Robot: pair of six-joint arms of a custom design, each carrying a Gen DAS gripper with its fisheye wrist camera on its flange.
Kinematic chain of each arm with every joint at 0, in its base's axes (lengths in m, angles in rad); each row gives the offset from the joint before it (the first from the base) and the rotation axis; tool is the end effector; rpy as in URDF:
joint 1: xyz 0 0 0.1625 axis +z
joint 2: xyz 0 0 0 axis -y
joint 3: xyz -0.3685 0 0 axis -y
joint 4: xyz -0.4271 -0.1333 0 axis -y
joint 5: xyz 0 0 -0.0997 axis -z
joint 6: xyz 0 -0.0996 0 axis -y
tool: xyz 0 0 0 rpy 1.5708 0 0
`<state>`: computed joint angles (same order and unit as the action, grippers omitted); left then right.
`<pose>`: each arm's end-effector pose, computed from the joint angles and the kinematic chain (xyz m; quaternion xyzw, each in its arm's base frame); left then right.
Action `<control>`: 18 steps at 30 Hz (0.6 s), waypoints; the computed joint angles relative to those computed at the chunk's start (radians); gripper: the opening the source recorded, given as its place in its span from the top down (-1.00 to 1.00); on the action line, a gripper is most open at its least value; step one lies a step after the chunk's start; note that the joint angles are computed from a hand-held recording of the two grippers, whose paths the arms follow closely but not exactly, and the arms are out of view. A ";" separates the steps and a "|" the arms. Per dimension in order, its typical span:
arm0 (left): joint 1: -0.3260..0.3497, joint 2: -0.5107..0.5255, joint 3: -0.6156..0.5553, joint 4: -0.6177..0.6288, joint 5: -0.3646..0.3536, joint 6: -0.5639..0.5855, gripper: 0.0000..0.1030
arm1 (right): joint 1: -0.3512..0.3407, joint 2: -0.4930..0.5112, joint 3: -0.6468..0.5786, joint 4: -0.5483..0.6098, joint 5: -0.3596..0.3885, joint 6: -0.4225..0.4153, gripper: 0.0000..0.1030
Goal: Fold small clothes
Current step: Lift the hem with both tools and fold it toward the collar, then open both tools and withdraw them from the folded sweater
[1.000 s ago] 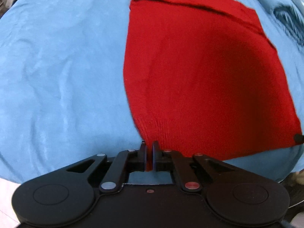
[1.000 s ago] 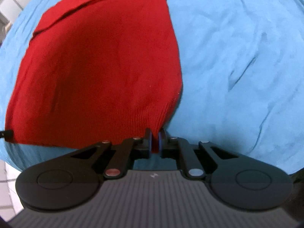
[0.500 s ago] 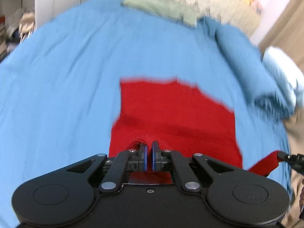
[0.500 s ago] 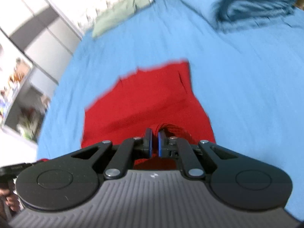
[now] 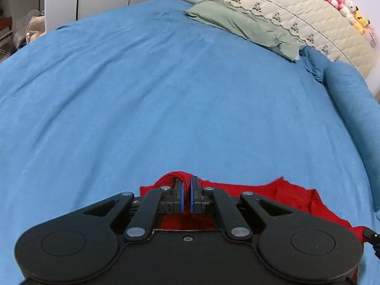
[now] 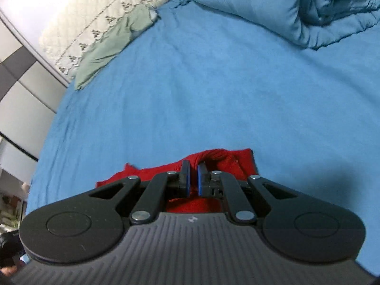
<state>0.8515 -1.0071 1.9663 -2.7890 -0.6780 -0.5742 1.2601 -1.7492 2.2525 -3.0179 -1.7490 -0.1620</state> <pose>-0.2067 -0.5561 0.0895 0.0092 0.8961 -0.3509 0.2715 -0.0264 -0.4606 0.3424 -0.1062 -0.8817 0.4216 0.1831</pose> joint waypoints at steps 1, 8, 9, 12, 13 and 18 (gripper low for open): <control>0.004 0.005 -0.006 -0.007 -0.001 0.007 0.91 | 0.002 0.011 -0.009 -0.007 -0.001 -0.004 0.59; 0.004 0.056 -0.077 0.100 0.043 -0.056 0.89 | 0.021 0.156 -0.112 -0.043 -0.056 -0.043 0.59; 0.008 0.066 -0.090 0.118 0.047 -0.069 0.78 | 0.025 0.174 -0.119 -0.056 -0.075 -0.054 0.53; -0.004 0.066 -0.096 0.188 0.105 -0.136 -0.16 | 0.038 0.191 -0.106 -0.133 -0.116 -0.075 -0.47; -0.023 0.052 -0.071 0.195 0.150 -0.157 -0.41 | 0.040 0.188 -0.089 -0.180 -0.109 -0.094 -0.68; -0.127 -0.052 0.092 0.161 0.148 -0.133 -0.72 | 0.042 0.059 0.049 -0.190 0.003 -0.274 -0.86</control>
<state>0.7246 -1.0590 2.0583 -2.6284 -0.5300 -0.7071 1.3017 -1.6899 2.3014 -3.2083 -1.7459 -0.4360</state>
